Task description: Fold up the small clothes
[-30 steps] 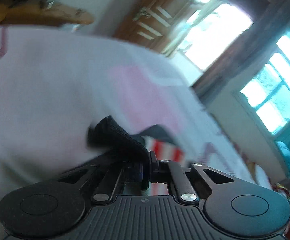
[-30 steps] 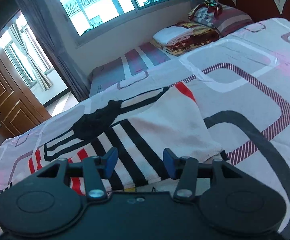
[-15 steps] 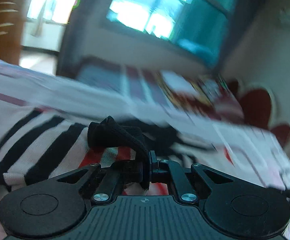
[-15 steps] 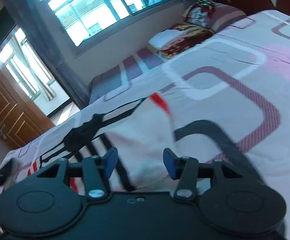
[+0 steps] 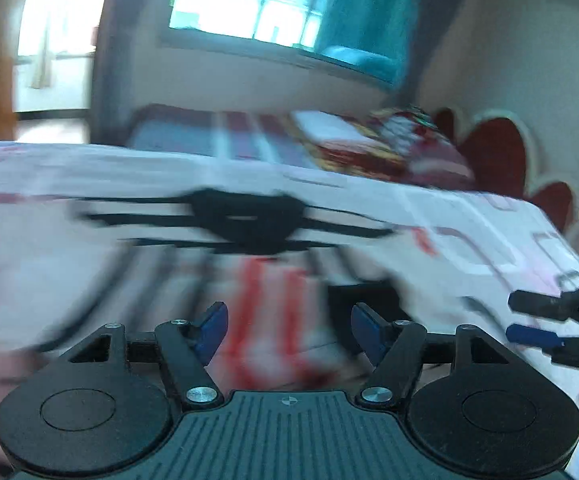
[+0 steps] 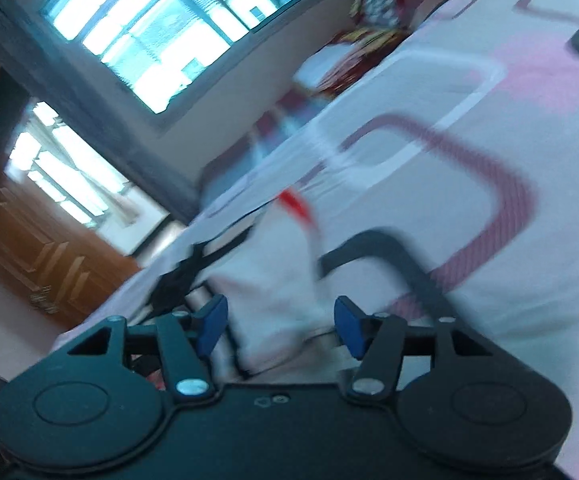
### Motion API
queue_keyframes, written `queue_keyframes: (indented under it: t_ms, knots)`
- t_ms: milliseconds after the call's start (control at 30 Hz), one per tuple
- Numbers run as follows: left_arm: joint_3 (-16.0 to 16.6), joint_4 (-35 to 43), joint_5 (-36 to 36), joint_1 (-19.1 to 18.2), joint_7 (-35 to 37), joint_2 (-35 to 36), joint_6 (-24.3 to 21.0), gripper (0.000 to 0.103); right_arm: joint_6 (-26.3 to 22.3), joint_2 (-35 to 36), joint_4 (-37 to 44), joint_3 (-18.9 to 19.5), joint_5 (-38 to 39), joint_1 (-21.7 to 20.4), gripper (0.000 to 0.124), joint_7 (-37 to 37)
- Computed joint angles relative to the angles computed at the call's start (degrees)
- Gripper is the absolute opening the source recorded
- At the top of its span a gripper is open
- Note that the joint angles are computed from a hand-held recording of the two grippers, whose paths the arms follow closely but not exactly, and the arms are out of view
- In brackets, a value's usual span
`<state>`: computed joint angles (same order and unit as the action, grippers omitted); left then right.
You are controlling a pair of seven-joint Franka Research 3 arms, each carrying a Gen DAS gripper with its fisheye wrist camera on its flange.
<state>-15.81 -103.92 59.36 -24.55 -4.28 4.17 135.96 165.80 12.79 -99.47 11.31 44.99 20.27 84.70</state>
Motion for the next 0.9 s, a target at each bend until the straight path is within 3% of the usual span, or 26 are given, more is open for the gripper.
queue_keyframes:
  t_ms: [100, 200, 267, 400, 600, 667, 767, 833, 900]
  knots:
    - [-1.56, -10.34, -2.66, 0.18, 1.51, -10.13, -9.87, 0.068, -1.53, 4.41, 5.06, 0.81, -1.70, 1.71, 0.054, -0.35]
    - [-2.15, -18.38, -9.45, 1.86, 3.48, -17.91, -12.15, 0.068, -2.79, 8.74, 9.69, 0.38, -5.90, 3.59, 0.054, 2.91]
    - [-2.56, -21.91, -10.96, 3.17, 4.08, -20.57, -11.29, 0.068, -5.47, 11.15, 12.65, -2.77, -12.61, 6.44, 0.054, 9.88]
    - [-3.53, -25.53, -11.79, 6.11, 3.59, -22.76, -7.77, 0.068, -4.42, 12.23, 12.78, -2.16, -15.83, 6.53, 0.054, 13.35]
    - [-3.60, -23.30, -6.51, 10.58, 0.55, -17.05, -3.54, 0.064, -6.00, 14.04, 15.67, -4.48, -23.50, 9.07, 0.050, 18.87]
    - [-2.91, -23.00, -6.64, 10.68, 1.14, -16.19, -2.41, 0.064, -6.82, 14.44, 16.51, -4.97, -25.76, 9.60, 0.043, 20.29]
    - [-2.44, -22.48, -6.55, 10.71, 3.25, -15.11, -1.56, 0.063, -9.02, 15.73, 18.67, -2.19, -24.59, 7.69, 0.021, 17.65]
    - [-1.95, -22.71, -7.27, 10.66, 4.05, -15.47, -0.65, 0.058, -9.77, 16.12, 19.61, -3.53, -27.15, 9.00, 0.011, 18.01]
    - [-1.51, -22.81, -7.91, 10.84, 5.02, -15.57, 0.71, 0.051, -8.11, 15.60, 19.23, -5.46, -30.56, 10.76, 0.009, 18.99]
